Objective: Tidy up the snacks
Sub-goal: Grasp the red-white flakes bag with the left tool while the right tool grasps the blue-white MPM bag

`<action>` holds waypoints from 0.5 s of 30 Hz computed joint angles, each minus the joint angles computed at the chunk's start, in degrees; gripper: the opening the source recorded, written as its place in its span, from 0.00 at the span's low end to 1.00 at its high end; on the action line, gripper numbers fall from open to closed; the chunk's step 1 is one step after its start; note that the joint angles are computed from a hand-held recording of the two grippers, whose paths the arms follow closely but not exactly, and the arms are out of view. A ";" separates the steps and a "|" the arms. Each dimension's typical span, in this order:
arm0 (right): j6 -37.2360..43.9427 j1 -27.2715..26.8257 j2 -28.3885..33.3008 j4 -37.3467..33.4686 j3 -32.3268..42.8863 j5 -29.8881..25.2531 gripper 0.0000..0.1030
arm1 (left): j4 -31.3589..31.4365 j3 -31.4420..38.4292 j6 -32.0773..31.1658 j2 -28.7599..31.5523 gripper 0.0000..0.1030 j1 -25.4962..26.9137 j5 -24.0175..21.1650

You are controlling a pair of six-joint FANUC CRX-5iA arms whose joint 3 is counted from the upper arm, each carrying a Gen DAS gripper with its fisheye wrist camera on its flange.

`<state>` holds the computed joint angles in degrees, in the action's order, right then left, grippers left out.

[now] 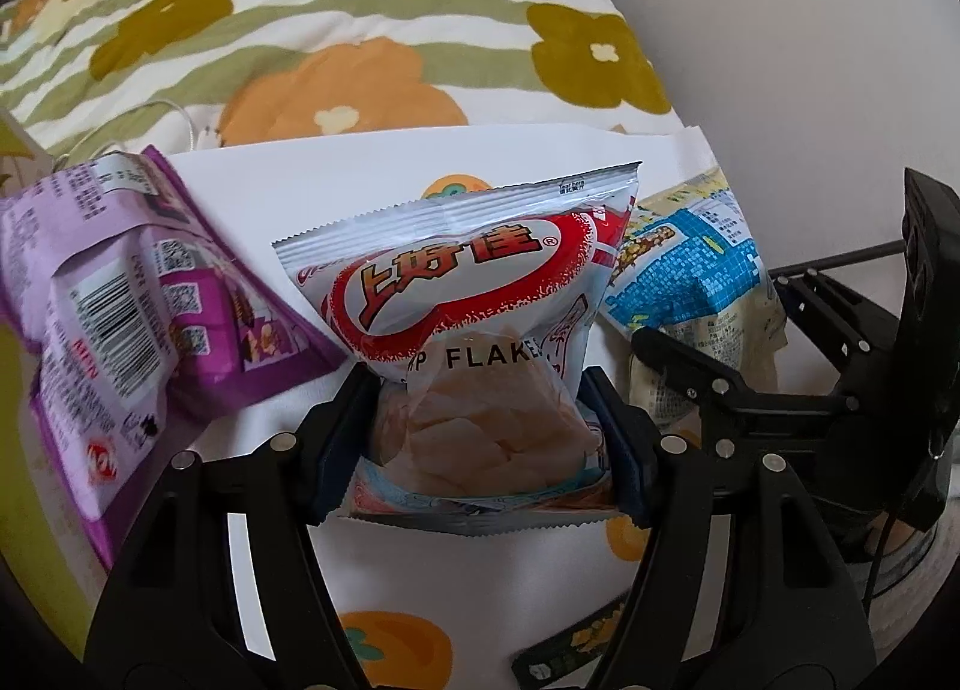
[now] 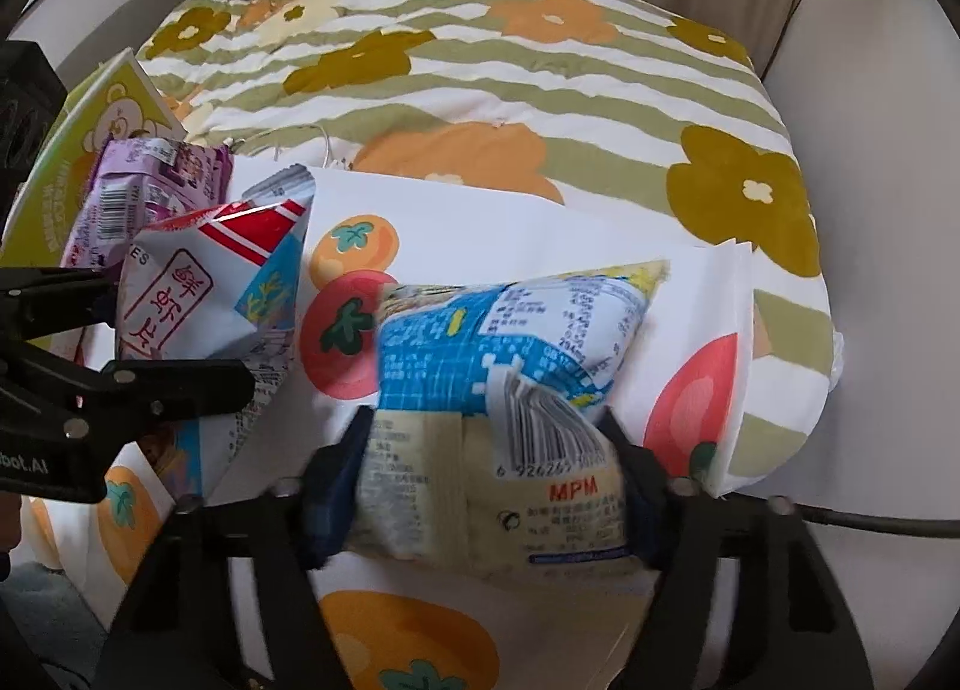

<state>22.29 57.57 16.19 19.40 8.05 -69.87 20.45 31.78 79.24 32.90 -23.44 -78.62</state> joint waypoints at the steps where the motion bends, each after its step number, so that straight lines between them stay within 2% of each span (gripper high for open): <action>1: -0.51 0.22 0.05 0.54 0.07 -0.28 0.56 | 0.09 -0.81 -0.10 -0.78 0.63 -0.02 0.45; 7: -6.25 3.42 -2.31 4.93 -1.56 -1.16 0.53 | 0.87 -6.84 -1.62 -6.79 0.63 0.05 4.41; 15: -14.11 9.78 -4.57 10.98 0.66 -7.61 0.53 | 2.75 -16.16 -5.08 -18.69 0.63 1.60 10.15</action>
